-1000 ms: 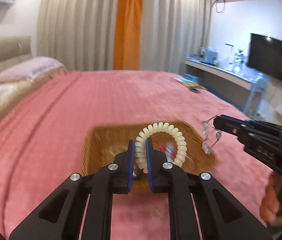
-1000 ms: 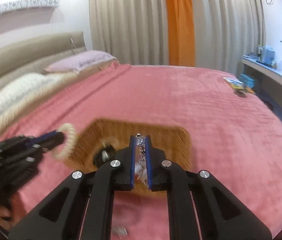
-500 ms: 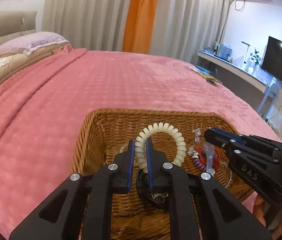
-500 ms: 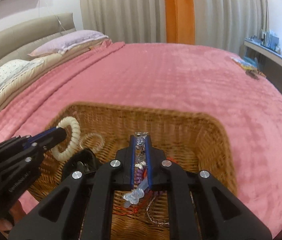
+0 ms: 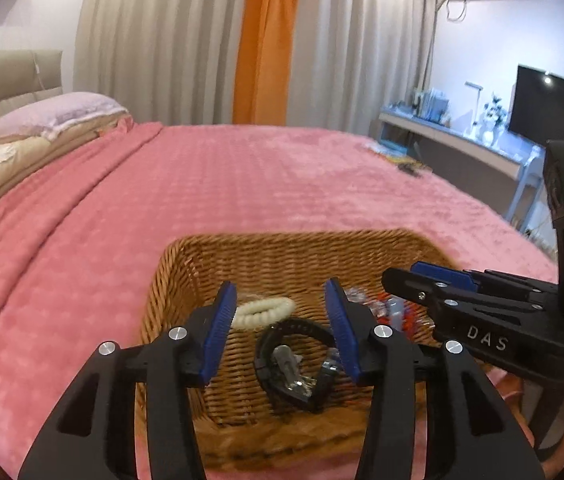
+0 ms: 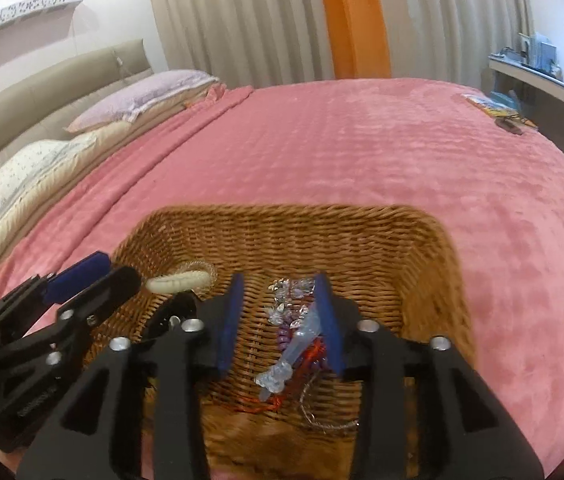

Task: Organize jewelry
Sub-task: 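Lower the coil bracelet and charm bracelet into the basket and open both tools, then grasp the small ring charm with the left tool while the right tool grasps the silver hair clip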

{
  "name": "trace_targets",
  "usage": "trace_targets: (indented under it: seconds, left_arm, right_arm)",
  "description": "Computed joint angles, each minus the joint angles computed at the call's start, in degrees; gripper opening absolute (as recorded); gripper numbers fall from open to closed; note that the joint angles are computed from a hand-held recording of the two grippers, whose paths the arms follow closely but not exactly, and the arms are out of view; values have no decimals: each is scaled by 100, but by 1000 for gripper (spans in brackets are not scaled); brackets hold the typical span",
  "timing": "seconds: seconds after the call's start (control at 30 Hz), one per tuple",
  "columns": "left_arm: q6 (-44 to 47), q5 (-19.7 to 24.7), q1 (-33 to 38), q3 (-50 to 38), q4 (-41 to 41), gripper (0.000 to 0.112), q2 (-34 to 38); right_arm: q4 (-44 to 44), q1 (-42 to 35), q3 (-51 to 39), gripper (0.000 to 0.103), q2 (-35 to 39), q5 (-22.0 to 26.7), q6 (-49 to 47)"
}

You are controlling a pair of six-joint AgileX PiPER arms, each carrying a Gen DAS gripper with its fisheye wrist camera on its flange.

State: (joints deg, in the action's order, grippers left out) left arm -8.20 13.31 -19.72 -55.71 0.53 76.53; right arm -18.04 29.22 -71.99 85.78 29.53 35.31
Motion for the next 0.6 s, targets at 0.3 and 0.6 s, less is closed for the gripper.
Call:
trace_targets:
  seconds: [0.3, 0.6]
  left_arm:
    - [1745, 733, 289, 695, -2156, 48, -1274]
    - [2564, 1508, 591, 1979, -3421, 48, -2610]
  right_arm:
    - [-1018, 978, 897, 35, -1647, 910, 1157]
    - [-598, 2058, 2130, 35, -2340, 1511, 1965]
